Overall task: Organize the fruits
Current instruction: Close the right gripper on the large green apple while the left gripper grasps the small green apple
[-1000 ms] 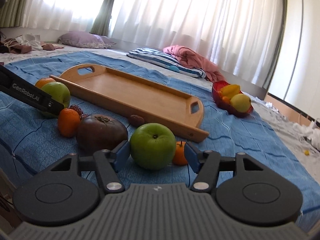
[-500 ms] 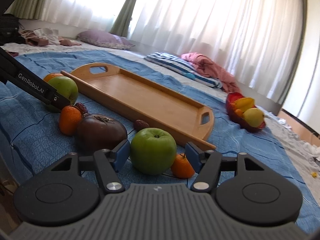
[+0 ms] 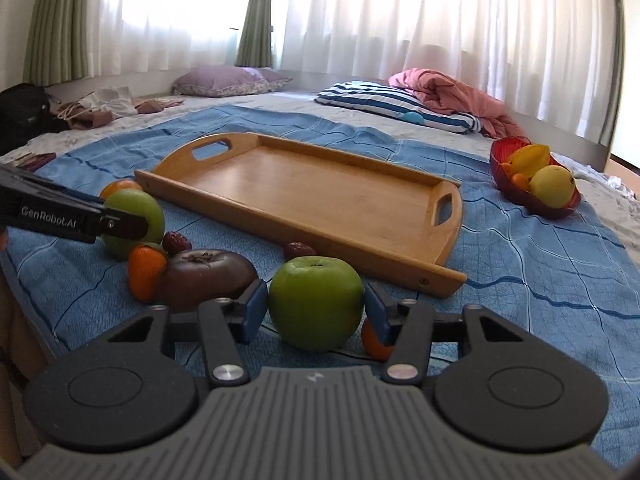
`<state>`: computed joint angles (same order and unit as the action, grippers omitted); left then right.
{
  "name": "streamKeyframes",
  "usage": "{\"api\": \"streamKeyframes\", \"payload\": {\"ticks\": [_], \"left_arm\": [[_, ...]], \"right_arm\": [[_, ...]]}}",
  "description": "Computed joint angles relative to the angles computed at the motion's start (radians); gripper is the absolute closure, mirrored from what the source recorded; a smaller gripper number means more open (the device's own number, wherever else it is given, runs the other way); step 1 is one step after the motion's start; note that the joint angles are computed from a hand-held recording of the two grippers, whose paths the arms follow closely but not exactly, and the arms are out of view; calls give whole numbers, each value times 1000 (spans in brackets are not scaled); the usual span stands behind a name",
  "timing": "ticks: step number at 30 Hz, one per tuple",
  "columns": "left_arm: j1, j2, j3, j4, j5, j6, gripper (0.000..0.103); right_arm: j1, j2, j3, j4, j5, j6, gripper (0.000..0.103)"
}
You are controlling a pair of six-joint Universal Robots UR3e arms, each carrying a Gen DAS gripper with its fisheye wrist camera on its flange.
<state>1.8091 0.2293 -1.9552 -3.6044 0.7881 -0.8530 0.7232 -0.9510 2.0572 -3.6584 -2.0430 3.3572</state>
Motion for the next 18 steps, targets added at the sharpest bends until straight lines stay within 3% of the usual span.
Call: {"api": "streamKeyframes", "payload": {"ticks": [18], "left_arm": [[-34,-7,-7,33,-17,-27,53]], "right_arm": [[43,5,-56,63,-99,119,48]]}}
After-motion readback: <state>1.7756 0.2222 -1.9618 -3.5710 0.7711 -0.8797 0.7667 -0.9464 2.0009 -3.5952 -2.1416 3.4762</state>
